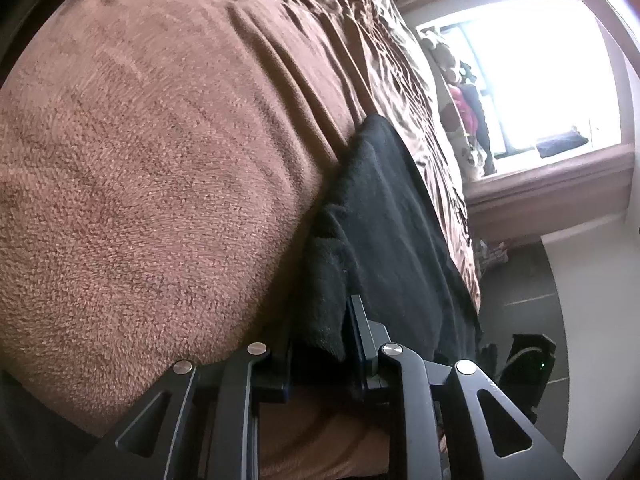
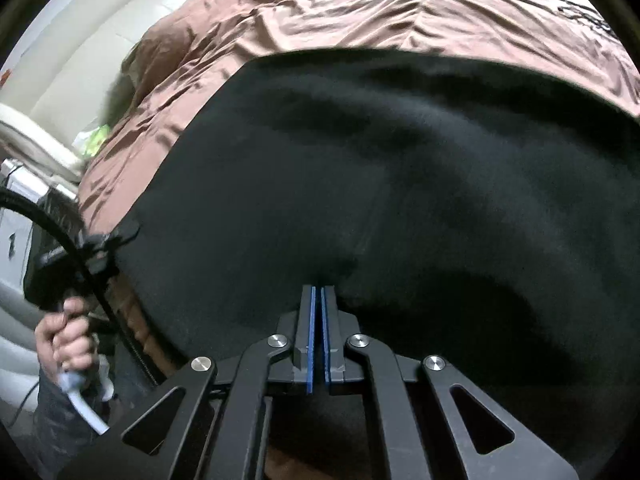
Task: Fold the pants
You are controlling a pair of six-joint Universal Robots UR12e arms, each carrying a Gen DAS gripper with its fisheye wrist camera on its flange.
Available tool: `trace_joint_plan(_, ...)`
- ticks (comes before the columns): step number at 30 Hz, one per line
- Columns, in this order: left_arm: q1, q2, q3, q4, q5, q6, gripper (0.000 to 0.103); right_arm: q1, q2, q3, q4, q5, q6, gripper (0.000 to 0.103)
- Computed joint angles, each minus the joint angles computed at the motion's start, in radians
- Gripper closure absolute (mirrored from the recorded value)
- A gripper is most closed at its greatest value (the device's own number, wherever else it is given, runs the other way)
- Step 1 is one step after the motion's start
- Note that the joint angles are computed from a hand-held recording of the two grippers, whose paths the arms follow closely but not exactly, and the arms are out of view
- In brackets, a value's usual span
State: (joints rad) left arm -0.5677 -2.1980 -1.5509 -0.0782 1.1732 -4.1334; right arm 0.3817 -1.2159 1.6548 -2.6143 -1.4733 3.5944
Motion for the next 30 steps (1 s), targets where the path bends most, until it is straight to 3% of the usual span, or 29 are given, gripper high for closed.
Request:
trace_joint_plan(19, 0.013, -0.005, -0.013, 0.035, -0.019, -0.057, 0.080, -0.007, 0.077, -0.132, 0.093, -0.172, 0.078, 0.103)
trace_joint_plan(30, 0.016, -0.011, -0.014, 0.053, -0.039, -0.061, 0.080, -0.029, 0.121, -0.199, 0.137, -0.180, 0.104, 0.103)
